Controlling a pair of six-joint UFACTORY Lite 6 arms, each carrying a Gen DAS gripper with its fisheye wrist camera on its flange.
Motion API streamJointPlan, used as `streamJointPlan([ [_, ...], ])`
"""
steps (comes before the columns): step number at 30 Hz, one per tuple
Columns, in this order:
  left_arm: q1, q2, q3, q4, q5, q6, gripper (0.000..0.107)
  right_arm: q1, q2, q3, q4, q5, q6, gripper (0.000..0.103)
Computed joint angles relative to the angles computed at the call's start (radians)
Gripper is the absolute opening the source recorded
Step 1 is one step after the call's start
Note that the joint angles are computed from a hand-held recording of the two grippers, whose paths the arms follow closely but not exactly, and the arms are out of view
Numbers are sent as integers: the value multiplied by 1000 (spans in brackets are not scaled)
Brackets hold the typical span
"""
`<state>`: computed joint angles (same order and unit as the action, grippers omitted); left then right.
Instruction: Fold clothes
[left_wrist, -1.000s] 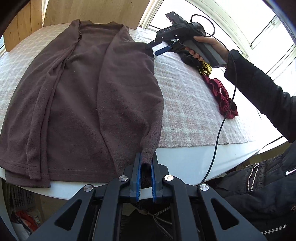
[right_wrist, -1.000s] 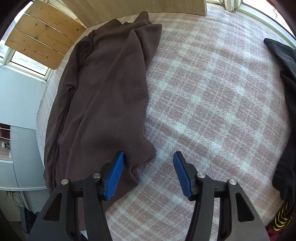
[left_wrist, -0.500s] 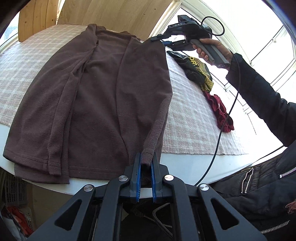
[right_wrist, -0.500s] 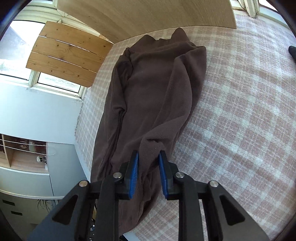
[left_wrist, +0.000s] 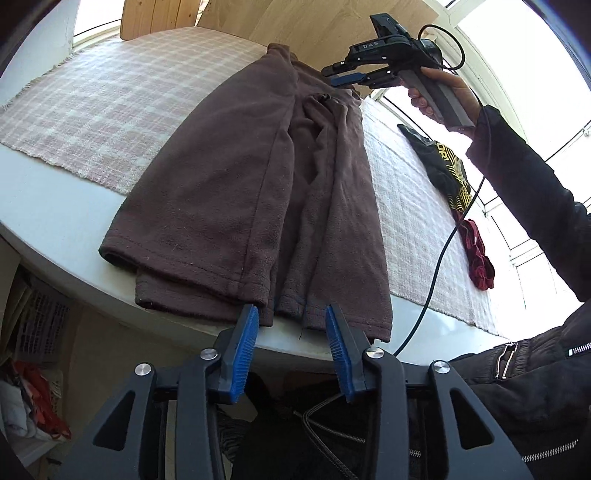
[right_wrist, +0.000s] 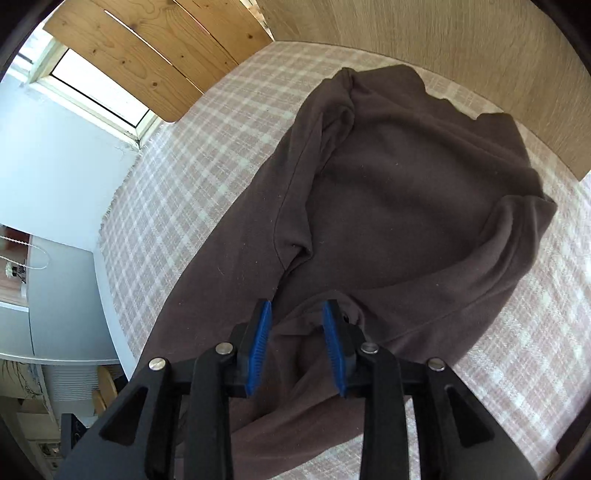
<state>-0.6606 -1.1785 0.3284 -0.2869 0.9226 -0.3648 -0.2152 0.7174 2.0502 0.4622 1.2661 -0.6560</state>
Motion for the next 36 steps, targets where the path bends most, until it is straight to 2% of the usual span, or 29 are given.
streamJointPlan([
  [2,-46,11,64,58,22,-67,41,-55,-205,-209,10,-109,-134,53],
  [3,-44,27,100,72,35,-74,46,-93,-306,-314,21,-153,-204,55],
  [4,-8,41,135,61,55,-39,57,-131,-399,-419,43,-194,-266,58],
  [7,263,82,234,-65,142,233,73,-245,-604,-689,117,-250,-415,58],
  [10,515,189,324,-152,193,514,73,-323,-703,-846,140,-205,-475,58],
  [13,666,341,397,-210,206,757,73,-333,-829,-1015,99,-256,-473,58],
  [15,701,458,443,-229,184,880,73,-319,-900,-1103,98,-291,-459,58],
  [19,717,745,569,-283,139,1114,73,-236,-980,-1225,110,-327,-340,58],
  [21,743,867,644,-330,161,1254,73,-110,-1023,-1294,50,-432,-202,58],
  [24,774,1063,799,-374,233,1427,73,100,-1046,-1376,-119,-567,112,58],
  [28,768,1331,1092,-352,297,1503,73,312,-1006,-1405,-404,-598,530,58],
  [30,755,1462,1258,-333,325,1526,73,373,-1041,-1363,-495,-558,710,58],
  [34,710,1742,1636,-322,366,1486,73,384,-1041,-1194,-531,-512,842,58],
  [36,687,1875,1824,-338,411,1437,73,361,-976,-1075,-510,-507,832,58],
])
